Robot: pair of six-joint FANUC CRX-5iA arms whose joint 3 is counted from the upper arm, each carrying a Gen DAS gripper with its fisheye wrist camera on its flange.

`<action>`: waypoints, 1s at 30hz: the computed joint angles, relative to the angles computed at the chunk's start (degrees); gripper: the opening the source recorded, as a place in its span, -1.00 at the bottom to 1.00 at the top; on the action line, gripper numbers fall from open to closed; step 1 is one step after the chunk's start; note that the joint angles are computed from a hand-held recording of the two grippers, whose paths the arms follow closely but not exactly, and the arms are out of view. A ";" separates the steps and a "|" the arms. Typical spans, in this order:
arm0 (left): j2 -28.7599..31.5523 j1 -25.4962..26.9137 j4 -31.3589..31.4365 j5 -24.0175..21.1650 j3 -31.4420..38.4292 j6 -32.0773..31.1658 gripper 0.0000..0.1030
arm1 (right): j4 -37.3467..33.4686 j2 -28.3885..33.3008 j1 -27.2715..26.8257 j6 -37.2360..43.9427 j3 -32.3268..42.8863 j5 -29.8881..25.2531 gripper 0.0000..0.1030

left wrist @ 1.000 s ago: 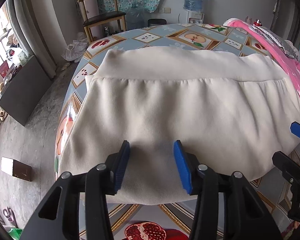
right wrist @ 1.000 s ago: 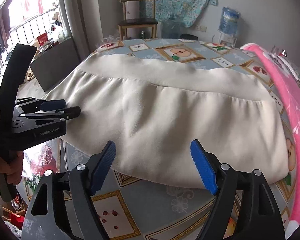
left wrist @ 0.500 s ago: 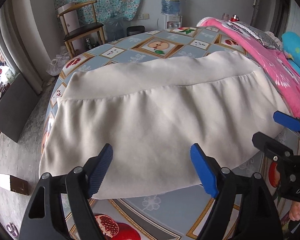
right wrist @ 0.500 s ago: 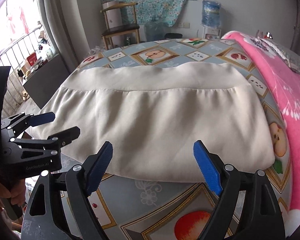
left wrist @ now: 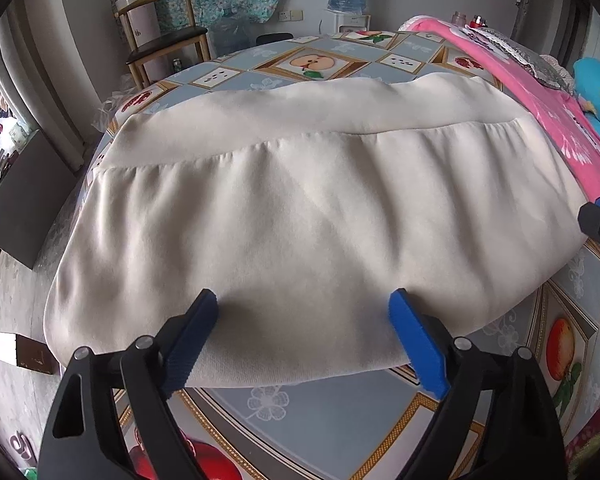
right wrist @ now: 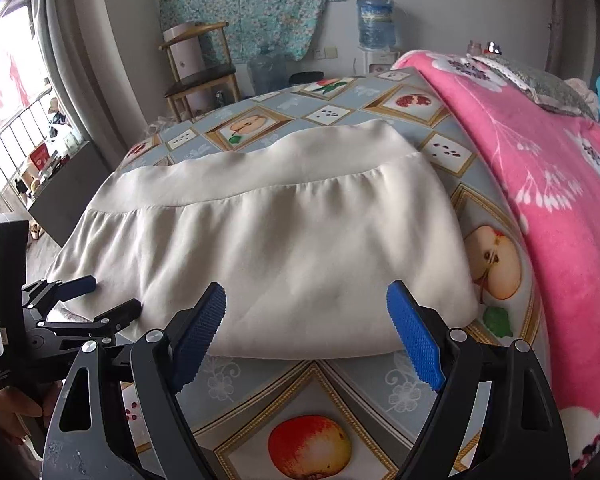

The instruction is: Fold large clothes

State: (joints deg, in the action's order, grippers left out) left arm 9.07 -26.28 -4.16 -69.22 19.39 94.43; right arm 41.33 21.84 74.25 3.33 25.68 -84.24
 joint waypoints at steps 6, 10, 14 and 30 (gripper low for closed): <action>0.84 0.51 0.55 -1.20 0.86 0.58 0.79 | -1.79 -12.89 -1.88 0.71 -14.31 9.73 0.55; 0.99 0.51 0.52 -1.50 1.04 0.69 0.81 | -13.13 -21.04 -8.05 6.67 -20.61 21.92 0.55; 1.07 0.27 0.07 -1.52 1.17 1.29 0.82 | -31.28 -24.02 -16.39 16.76 -20.92 31.69 0.55; 2.55 -0.08 -0.60 -3.37 3.32 1.74 0.86 | -58.17 -22.68 -28.06 27.82 -17.79 33.08 0.27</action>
